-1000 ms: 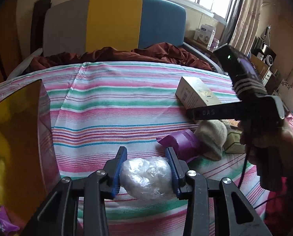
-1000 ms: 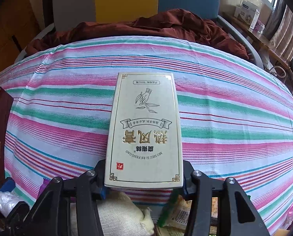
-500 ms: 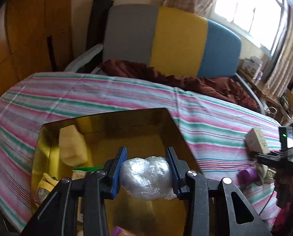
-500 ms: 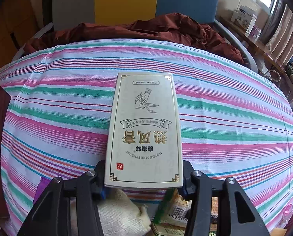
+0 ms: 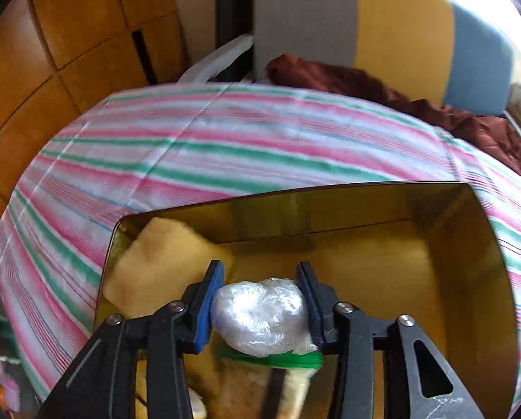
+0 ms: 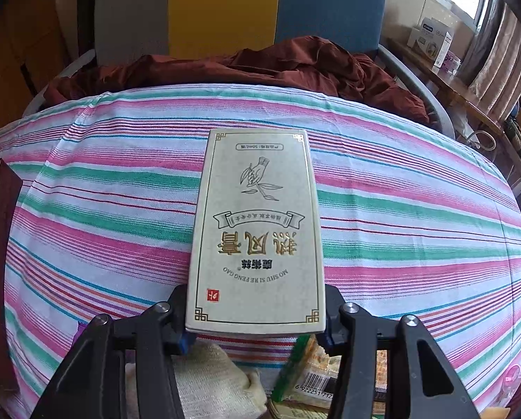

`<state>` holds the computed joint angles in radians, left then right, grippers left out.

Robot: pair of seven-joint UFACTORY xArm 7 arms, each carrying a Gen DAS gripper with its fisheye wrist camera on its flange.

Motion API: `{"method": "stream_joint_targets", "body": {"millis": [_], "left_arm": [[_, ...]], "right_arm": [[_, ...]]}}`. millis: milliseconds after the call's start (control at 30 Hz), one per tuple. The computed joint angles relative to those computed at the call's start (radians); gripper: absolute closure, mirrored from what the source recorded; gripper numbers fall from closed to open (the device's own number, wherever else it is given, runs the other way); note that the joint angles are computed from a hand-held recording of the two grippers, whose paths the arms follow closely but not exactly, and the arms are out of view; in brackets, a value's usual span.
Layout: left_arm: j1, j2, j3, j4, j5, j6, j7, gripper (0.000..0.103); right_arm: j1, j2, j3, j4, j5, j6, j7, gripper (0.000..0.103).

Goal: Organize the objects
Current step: 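Carry the plastic bundle into the gold tray and open the left tool, then carry the cream tea box into the gold tray and open the right tool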

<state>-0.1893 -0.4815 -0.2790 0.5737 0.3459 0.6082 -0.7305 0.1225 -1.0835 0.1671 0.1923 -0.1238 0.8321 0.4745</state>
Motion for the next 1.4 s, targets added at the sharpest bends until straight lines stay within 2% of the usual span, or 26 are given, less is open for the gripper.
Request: {"method": "stream_joint_targets", "body": {"millis": [67, 233, 333, 533, 733, 933, 1167, 1400], "left_arm": [[0.001, -0.007, 0.01, -0.007, -0.016, 0.014, -0.007, 0.055], [-0.01, -0.089, 0.019, -0.058, -0.043, -0.007, -0.014, 0.04], [-0.014, -0.165, 0.017, -0.09, -0.06, -0.022, -0.012, 0.035], [-0.047, -0.339, 0.029, -0.146, -0.134, -0.006, 0.022, 0.031], [-0.084, -0.502, 0.016, -0.193, -0.181, 0.068, 0.071, 0.031], [-0.128, -0.679, 0.033, -0.262, -0.247, 0.172, 0.103, 0.031], [-0.134, -0.847, 0.024, -0.316, -0.267, 0.268, 0.139, 0.031], [-0.117, -0.947, 0.055, -0.33, -0.276, 0.307, 0.198, 0.031]], "right_arm": [[0.001, -0.006, 0.001, 0.002, 0.002, -0.002, 0.004, 0.051], [-0.002, -0.017, -0.004, 0.001, 0.002, -0.011, 0.004, 0.051], [-0.007, -0.02, -0.002, 0.001, 0.001, -0.014, 0.007, 0.051], [-0.015, -0.044, -0.005, -0.002, -0.001, -0.015, 0.01, 0.051], [-0.014, -0.058, 0.011, -0.007, -0.007, -0.007, 0.014, 0.051], [0.002, -0.062, 0.045, 0.007, -0.017, 0.017, 0.044, 0.051], [0.072, -0.032, 0.106, 0.113, 0.003, 0.054, 0.108, 0.051], [0.187, 0.157, 0.208, 0.33, 0.03, -0.018, 0.149, 0.051]]}}
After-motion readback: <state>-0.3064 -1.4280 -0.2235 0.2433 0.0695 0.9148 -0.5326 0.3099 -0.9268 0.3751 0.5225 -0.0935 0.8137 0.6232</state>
